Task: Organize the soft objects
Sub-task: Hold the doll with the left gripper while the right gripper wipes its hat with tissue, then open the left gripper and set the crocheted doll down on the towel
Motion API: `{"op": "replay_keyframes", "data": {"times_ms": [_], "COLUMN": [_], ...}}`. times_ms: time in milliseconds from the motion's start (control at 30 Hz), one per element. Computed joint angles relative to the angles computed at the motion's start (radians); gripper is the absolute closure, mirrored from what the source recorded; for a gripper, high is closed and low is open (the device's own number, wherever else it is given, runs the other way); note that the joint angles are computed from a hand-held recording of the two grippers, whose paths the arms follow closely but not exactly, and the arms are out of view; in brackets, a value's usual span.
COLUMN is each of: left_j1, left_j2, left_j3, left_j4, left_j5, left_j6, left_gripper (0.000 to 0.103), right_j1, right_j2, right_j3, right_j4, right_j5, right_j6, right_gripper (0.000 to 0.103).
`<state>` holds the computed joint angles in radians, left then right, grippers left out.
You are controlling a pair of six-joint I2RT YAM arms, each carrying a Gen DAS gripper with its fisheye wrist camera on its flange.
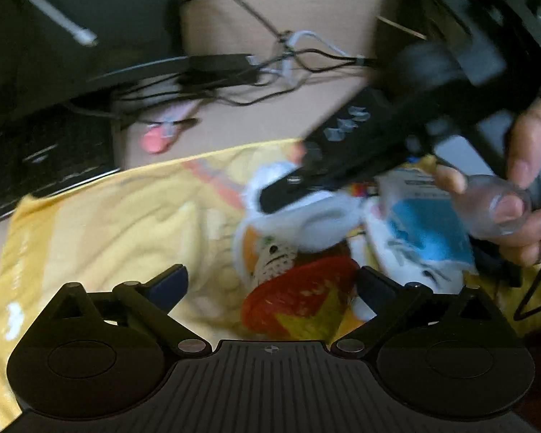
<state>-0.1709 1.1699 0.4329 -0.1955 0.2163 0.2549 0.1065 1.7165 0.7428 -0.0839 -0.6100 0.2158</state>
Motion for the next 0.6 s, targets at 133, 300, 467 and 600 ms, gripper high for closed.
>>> {"op": "replay_keyframes", "data": {"times_ms": [133,300,467,600], "left_j1": [-0.081,0.009,0.045,0.072], "left_j2": [0.036,0.036,0.050,0.076], "left_j3": [-0.003,0.037,0.051,0.061], "left_j4": [0.048,-0.007,-0.016,-0.007], "left_j5": [-0.067,0.009,0.032,0.064], "left_j6": [-0.026,-0.047,-0.046,-0.070], "left_gripper": [0.001,0.002,0.004,0.005], "right_j1": [-0.066,-0.124,-0.138,-0.148], "right_j2": [-0.065,-0.105,-0.082,-0.104], "right_j3": [-0.047,-0.075,-0.093,-0.099], "right_j4": [0.014,-0.024,0.001,-0.008], "right_j5": [-0.029,-0.029,-0.029,-0.007], "right_j6": [0.023,-0.035,-0.012,-0.019], "right_gripper": [0.095,0.095,0.094,0.094]}}
